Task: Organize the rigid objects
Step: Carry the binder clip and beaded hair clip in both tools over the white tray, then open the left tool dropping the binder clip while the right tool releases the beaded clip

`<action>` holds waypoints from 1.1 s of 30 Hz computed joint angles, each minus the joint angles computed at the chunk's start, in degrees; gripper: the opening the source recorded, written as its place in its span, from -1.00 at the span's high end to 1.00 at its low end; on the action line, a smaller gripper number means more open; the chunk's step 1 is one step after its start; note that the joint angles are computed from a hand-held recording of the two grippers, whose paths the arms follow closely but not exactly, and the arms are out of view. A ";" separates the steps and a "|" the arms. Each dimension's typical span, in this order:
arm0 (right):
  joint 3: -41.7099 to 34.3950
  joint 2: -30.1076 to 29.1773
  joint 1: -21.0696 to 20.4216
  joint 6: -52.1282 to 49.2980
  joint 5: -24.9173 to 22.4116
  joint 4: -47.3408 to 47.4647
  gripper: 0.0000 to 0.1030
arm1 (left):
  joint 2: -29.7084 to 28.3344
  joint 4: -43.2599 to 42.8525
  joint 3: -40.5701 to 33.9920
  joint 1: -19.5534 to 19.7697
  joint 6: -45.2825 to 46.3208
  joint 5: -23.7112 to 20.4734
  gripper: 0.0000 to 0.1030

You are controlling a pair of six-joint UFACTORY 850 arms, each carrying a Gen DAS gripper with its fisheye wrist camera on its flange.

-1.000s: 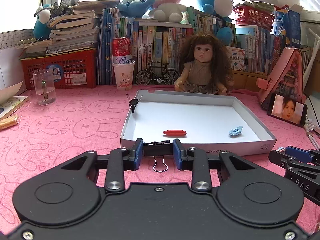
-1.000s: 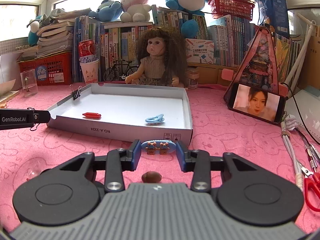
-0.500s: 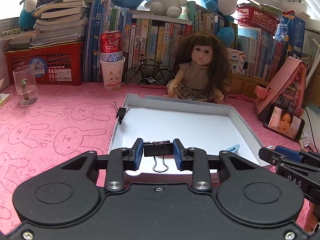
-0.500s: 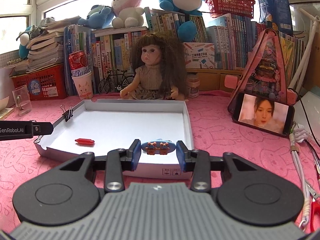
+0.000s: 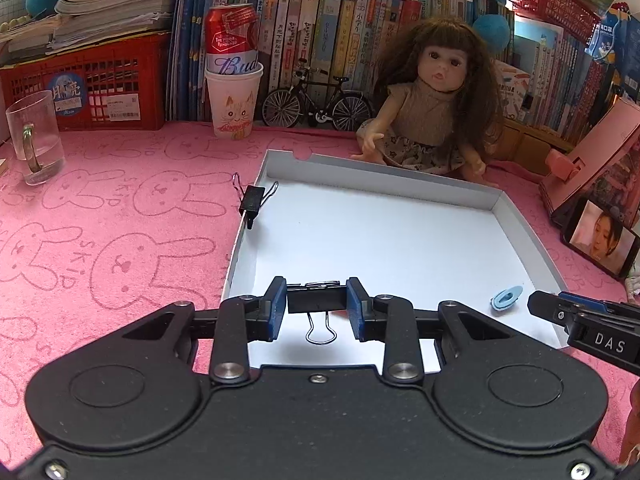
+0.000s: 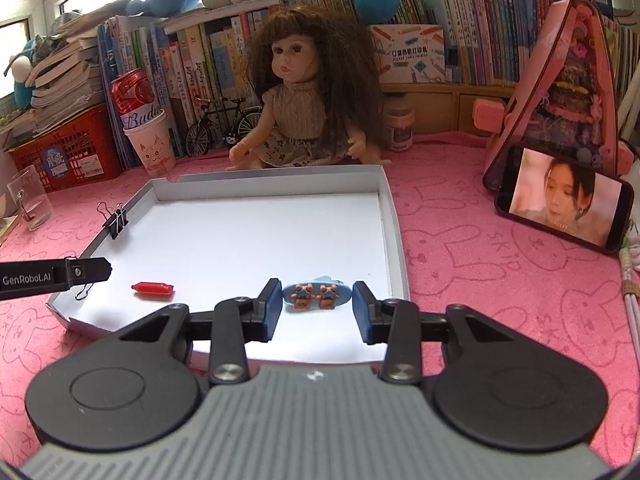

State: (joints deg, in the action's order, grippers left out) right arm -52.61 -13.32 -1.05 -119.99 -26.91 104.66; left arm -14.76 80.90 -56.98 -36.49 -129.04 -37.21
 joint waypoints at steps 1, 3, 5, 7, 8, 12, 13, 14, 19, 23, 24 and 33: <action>-0.65 -0.49 0.07 1.97 0.26 -1.70 0.16 | -0.26 -0.01 -0.16 0.10 0.39 0.19 0.42; -1.34 -1.13 0.28 3.53 0.79 -3.24 0.16 | -0.91 -0.44 -0.68 0.24 1.42 0.53 0.42; -1.62 -1.54 0.57 3.53 1.44 -3.45 0.16 | -1.53 -0.97 -1.16 0.39 2.10 0.70 0.42; -2.05 -2.07 0.68 4.94 1.51 -4.68 0.16 | -2.06 -1.46 -1.53 0.60 2.58 0.88 0.42; -2.23 -2.32 0.67 5.53 1.41 -5.17 0.16 | -2.32 -1.63 -1.68 0.70 2.82 0.97 0.42; -2.60 -2.91 0.84 5.62 1.64 -5.05 0.16 | -3.18 -2.05 -2.23 0.89 3.48 0.73 0.42; -2.76 -3.12 0.82 5.63 1.54 -5.04 0.16 | -3.32 -1.99 -2.30 0.92 3.48 0.71 0.42; -2.79 -3.21 0.79 5.51 1.42 -4.91 0.16 | -3.46 -1.92 -2.34 0.97 3.49 0.72 0.42; -2.59 -3.46 0.96 3.21 1.50 -3.00 0.16 | -4.30 -1.98 -2.85 1.11 3.90 0.66 0.41; -2.11 -3.54 1.41 -0.21 1.98 -0.51 0.16 | -4.72 -1.66 -3.06 1.12 3.84 0.35 0.41; -1.94 -3.52 1.54 -1.40 2.10 0.40 0.16 | -4.85 -1.56 -3.15 1.10 3.80 0.21 0.41; -1.65 -3.87 2.19 -6.93 2.59 5.36 0.15 | -5.44 -0.27 -3.37 1.23 2.49 -0.33 0.33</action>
